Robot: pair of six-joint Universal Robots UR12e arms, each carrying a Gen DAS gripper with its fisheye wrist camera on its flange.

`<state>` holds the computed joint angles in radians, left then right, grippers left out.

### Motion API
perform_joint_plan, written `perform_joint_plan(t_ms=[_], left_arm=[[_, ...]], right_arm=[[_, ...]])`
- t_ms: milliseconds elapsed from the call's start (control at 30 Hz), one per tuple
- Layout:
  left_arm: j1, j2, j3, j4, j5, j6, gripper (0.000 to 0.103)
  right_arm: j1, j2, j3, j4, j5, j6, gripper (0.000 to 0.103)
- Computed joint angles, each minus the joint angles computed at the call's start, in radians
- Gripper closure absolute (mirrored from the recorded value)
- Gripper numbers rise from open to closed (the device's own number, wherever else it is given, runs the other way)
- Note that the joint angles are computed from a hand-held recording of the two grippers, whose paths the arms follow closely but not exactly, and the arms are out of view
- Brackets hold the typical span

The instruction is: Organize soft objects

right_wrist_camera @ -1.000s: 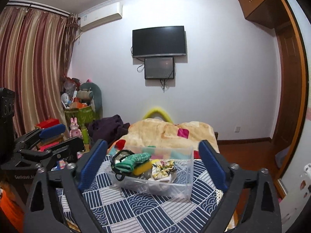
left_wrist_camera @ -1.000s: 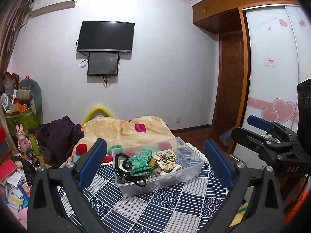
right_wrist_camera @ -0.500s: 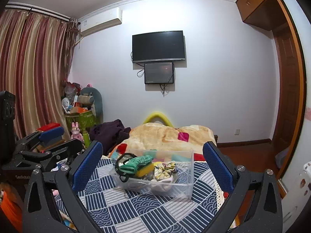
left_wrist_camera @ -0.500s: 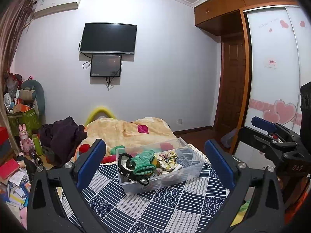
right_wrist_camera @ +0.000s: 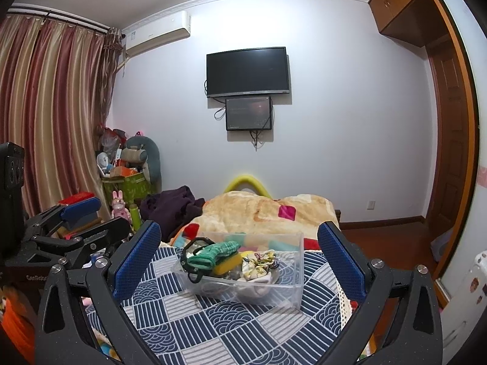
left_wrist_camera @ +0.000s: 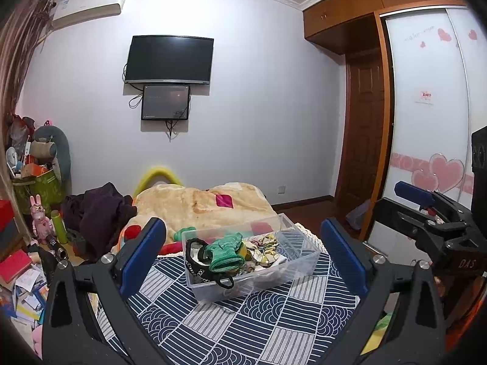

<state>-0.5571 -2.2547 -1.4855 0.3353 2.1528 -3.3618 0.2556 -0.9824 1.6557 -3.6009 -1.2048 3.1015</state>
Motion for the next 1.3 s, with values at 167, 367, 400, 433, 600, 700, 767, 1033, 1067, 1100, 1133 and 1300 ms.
perform_joint_plan(t_ms=[167,367,400,433,600,700,767,1033,1067,1100,1133,1300], left_arm=[[0.0,0.002,-0.004,-0.001,-0.002,-0.003,0.0],[0.0,0.002,-0.005,0.001,-0.003,0.0,0.0],[0.0,0.002,-0.005,0.001,-0.003,0.0,0.0],[0.0,0.002,-0.005,0.001,-0.002,0.001,0.0],[0.0,0.004,-0.006,0.0,-0.004,-0.005,0.0],[0.001,0.006,-0.008,-0.003,-0.008,-0.011,0.0],[0.002,0.007,-0.01,-0.003,-0.011,-0.013,0.0],[0.002,0.012,-0.017,0.015,-0.017,-0.007,0.0],[0.002,0.012,-0.016,0.015,-0.016,-0.005,0.0],[0.002,0.012,-0.016,0.014,-0.018,-0.003,0.0],[0.003,0.013,-0.017,0.012,-0.023,-0.002,0.0],[0.003,0.014,-0.018,0.01,-0.029,0.0,0.0]], right_arm=[[-0.001,-0.001,0.0,0.0,0.004,0.006,0.0],[-0.001,-0.002,0.001,-0.001,0.005,0.004,0.0],[-0.001,-0.003,0.002,-0.002,0.006,0.003,0.0],[-0.001,-0.004,0.002,-0.002,0.006,0.003,0.0],[-0.001,-0.007,0.005,-0.004,0.007,0.004,0.0],[-0.001,-0.007,0.006,-0.006,0.008,0.003,0.0],[0.0,-0.007,0.005,-0.007,0.006,0.001,0.0],[0.003,-0.011,0.008,-0.008,0.003,-0.001,0.0],[0.003,-0.01,0.008,-0.009,0.002,-0.002,0.0],[0.003,-0.011,0.008,-0.009,0.003,-0.002,0.0],[0.002,-0.01,0.007,-0.008,0.004,-0.002,0.0],[0.003,-0.011,0.009,-0.007,0.002,-0.004,0.0]])
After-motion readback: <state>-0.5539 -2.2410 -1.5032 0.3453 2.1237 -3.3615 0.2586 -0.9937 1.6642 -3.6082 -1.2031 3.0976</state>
